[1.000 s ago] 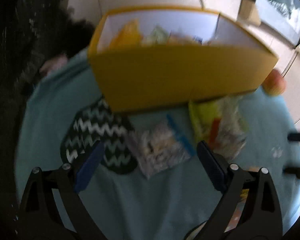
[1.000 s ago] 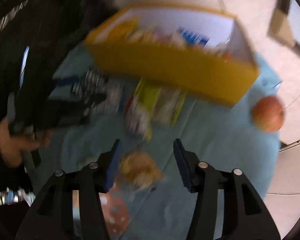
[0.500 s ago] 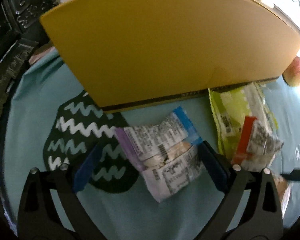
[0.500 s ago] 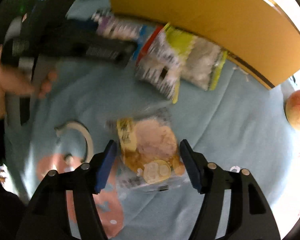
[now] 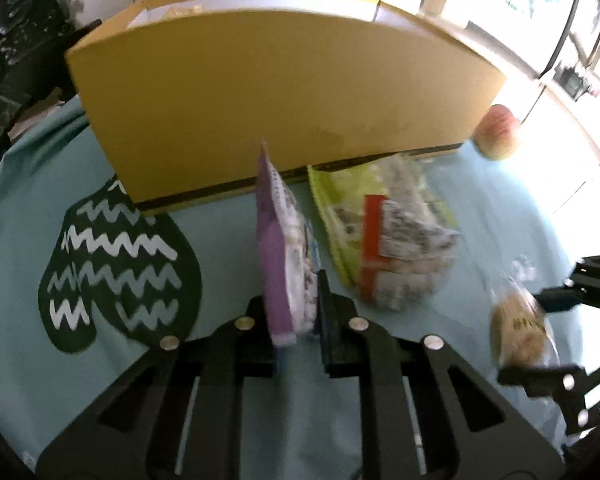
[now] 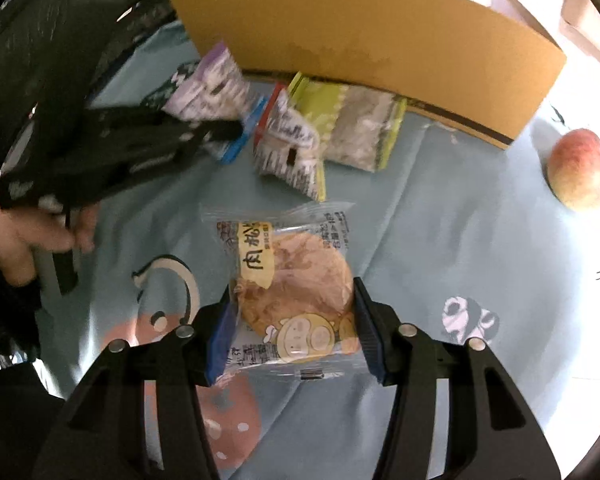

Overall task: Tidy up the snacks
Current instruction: 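Grasp the purple snack bar with left tool while right tool grasps the round meat-floss cake pack, then carry the purple bar and cake pack over the yellow box and release both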

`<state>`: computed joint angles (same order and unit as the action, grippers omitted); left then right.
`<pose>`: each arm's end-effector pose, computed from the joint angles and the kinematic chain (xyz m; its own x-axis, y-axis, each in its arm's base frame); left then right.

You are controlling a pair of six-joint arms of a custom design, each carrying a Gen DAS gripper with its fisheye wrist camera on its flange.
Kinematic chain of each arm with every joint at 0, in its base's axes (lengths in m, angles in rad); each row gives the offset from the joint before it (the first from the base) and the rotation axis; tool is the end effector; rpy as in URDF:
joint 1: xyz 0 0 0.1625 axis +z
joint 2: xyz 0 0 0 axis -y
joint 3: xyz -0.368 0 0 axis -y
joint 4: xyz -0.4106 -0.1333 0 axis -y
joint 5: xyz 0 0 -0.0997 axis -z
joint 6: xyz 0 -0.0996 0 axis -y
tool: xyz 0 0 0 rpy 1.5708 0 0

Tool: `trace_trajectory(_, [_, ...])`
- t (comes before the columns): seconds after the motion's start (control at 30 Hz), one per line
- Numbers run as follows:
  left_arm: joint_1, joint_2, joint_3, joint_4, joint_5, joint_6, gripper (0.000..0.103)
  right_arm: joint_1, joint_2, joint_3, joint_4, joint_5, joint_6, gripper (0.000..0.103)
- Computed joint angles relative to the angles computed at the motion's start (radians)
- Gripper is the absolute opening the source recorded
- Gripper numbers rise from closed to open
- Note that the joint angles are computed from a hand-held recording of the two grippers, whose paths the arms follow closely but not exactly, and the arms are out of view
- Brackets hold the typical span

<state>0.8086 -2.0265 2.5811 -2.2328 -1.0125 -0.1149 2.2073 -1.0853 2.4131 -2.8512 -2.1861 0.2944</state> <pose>-0.0693 -0.3421 0.2034 -0.7271 0.4585 -0.5109 0.6072 0.7768 -0.1669 0.2787 -0.2495 0.0035 -0.7852 -0.2525 0.5655 -0.3823 0.9159 -0.1220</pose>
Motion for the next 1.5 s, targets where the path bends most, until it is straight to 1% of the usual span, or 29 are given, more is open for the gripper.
trace_trajectory(0.03, [-0.001, -0.028, 0.003, 0.013, -0.012, -0.005, 0.013, 0.003, -0.01, 0.005, 0.0, -0.003, 0.007, 0.055])
trace_trajectory(0.1, [-0.029, -0.09, 0.017, 0.043, -0.019, -0.042, 0.013, 0.007, -0.03, 0.009, 0.006, -0.007, 0.021, 0.055])
trace_trajectory(0.13, [-0.05, -0.122, 0.027, 0.066, -0.017, -0.067, 0.013, 0.008, -0.051, 0.022, 0.009, -0.01, 0.019, 0.055])
trace_trajectory(0.23, [-0.082, -0.186, 0.028, 0.128, -0.002, -0.093, 0.013, 0.017, -0.063, 0.019, 0.021, -0.018, 0.022, 0.055])
trace_trajectory(0.3, [-0.095, -0.211, 0.025, 0.157, 0.009, -0.107, 0.013, 0.02, -0.055, 0.013, 0.016, -0.022, 0.019, 0.055])
trace_trajectory(0.33, [-0.098, -0.209, 0.032, 0.148, 0.013, -0.112, 0.013, 0.028, -0.063, 0.019, 0.021, -0.022, 0.026, 0.055])
trace_trajectory(0.37, [-0.105, -0.213, 0.026, 0.158, 0.017, -0.121, 0.013, 0.047, -0.074, 0.013, 0.048, -0.026, 0.045, 0.055])
trace_trajectory(0.43, [-0.12, -0.257, 0.021, 0.209, 0.027, -0.133, 0.013, 0.057, -0.063, 0.007, 0.046, -0.029, 0.052, 0.055])
trace_trajectory(0.5, [-0.143, -0.267, 0.022, 0.23, 0.038, -0.156, 0.013, 0.076, -0.101, 0.018, 0.083, -0.033, 0.072, 0.055])
trace_trajectory(0.67, [-0.193, -0.341, 0.018, 0.322, 0.052, -0.202, 0.013, 0.092, -0.111, 0.015, 0.095, -0.04, 0.084, 0.055])
trace_trajectory(0.77, [-0.229, -0.375, 0.019, 0.368, 0.059, -0.235, 0.013, 0.107, -0.121, 0.013, 0.106, -0.044, 0.095, 0.055])
trace_trajectory(1.13, [-0.306, -0.463, -0.008, 0.488, 0.071, -0.302, 0.013, 0.156, -0.145, 0.003, 0.124, -0.055, 0.123, 0.055])
trace_trajectory(1.37, [-0.394, -0.528, -0.041, 0.572, 0.089, -0.357, 0.013, 0.198, -0.198, 0.003, 0.141, -0.072, 0.158, 0.055])
trace_trajectory(1.5, [-0.436, -0.521, -0.07, 0.581, 0.115, -0.372, 0.013, 0.215, -0.242, -0.005, 0.149, -0.094, 0.168, 0.055])
